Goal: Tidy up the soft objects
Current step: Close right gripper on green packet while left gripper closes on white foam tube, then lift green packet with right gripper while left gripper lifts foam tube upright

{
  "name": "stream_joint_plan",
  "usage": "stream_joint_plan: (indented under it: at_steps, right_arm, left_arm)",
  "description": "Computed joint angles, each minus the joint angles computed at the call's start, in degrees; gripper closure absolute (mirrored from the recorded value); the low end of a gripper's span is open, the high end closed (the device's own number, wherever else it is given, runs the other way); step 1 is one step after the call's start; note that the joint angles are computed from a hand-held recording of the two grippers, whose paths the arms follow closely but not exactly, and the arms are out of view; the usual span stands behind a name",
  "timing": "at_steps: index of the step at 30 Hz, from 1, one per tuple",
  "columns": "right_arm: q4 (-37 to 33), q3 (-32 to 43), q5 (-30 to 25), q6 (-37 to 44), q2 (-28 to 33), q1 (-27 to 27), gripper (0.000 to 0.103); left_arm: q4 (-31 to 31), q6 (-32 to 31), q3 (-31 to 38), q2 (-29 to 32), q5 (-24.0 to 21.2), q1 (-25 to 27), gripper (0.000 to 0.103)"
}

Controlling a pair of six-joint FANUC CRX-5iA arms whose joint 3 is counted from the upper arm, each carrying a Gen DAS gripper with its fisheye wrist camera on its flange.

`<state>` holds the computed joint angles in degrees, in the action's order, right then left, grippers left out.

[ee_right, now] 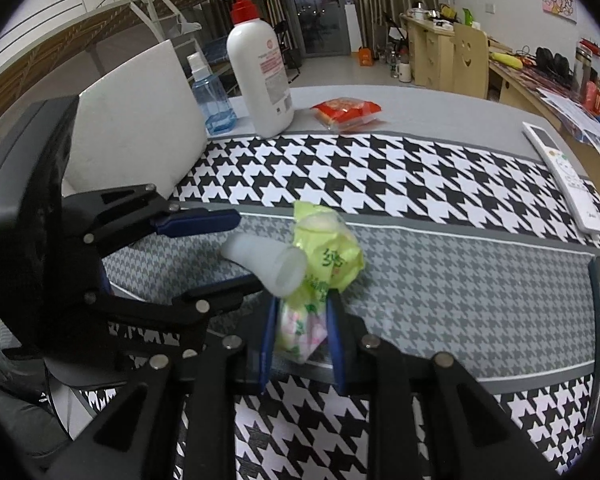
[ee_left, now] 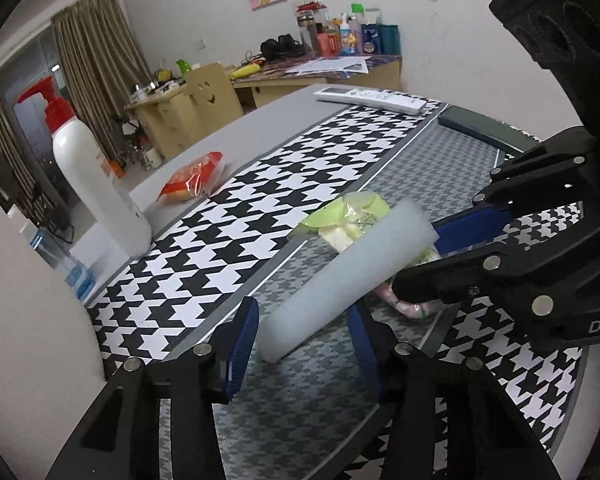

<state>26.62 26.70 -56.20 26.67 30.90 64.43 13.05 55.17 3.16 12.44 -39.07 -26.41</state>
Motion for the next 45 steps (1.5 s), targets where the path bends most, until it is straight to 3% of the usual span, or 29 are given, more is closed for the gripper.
stream_joint_plan:
  at_steps: [7, 9, 12, 31, 45]
  right_arm:
    - [-0.08, -0.16, 0.42, 0.20, -0.07, -0.06, 0.075]
    - [0.29, -0.41, 0.45, -0.18, -0.18, 0.00, 0.075]
    - [0.67, -0.68, 0.36, -0.89, -0.43, 0.17, 0.075]
    - [8.44, -1.97, 1.13, -8.63, -0.87, 2.22, 0.075]
    - [12.91, 3.35, -3.95, -10.71, 2.85, 4.80, 0.075]
  left_arm:
    - [-0.31, 0.15, 1.15, 0.82, -1.36, -0.23, 0.077]
    - [-0.26, 0.31, 1.39, 0.90, -1.81, -0.25, 0.088]
    - [0.17, 0.39, 1.01, 0.48, -1.59, -0.24, 0.093]
    - [4.12, 5.70, -6.03, -6.66, 2.16, 1.81, 0.093]
    - [8.63, 4.67, -11.61, -12.04, 4.15, 4.74, 0.093]
